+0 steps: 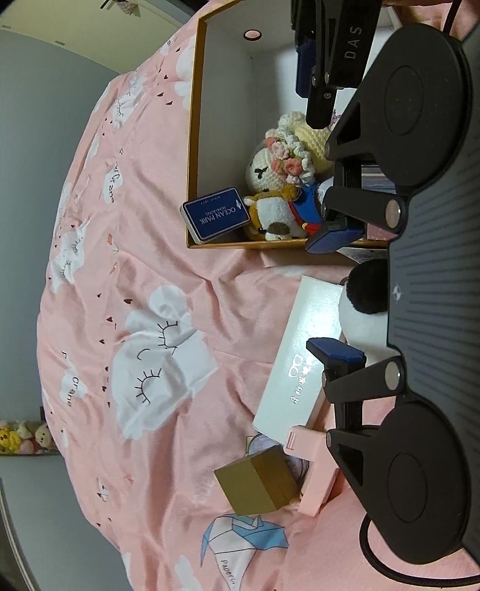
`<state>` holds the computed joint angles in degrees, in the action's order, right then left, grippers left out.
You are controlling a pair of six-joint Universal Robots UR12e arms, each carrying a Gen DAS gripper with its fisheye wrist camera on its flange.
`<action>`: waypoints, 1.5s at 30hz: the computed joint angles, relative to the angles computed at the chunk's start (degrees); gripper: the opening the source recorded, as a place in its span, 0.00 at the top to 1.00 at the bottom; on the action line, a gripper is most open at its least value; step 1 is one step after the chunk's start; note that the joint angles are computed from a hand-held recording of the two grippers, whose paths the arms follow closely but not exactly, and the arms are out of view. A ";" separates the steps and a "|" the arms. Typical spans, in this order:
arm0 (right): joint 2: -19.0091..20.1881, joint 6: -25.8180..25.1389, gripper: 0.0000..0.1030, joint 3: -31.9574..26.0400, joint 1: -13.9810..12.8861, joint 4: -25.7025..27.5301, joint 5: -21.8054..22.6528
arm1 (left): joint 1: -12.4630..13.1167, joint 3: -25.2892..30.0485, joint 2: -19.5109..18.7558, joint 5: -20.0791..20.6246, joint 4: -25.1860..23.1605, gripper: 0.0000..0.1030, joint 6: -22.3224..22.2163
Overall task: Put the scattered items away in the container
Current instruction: 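Open both tools to release the toys and lift out of the box, then move both tools to the gold cube box and glittery compact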
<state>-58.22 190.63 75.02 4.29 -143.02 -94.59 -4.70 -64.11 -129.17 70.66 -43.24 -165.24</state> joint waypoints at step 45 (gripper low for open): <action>5.24 -14.39 0.49 -8.23 2.08 -2.06 13.95 | 6.21 18.36 -6.06 0.90 -17.50 0.42 8.93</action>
<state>-52.98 176.24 66.79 6.37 -145.07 -80.64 1.51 -45.75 -135.23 71.56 -60.74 -156.31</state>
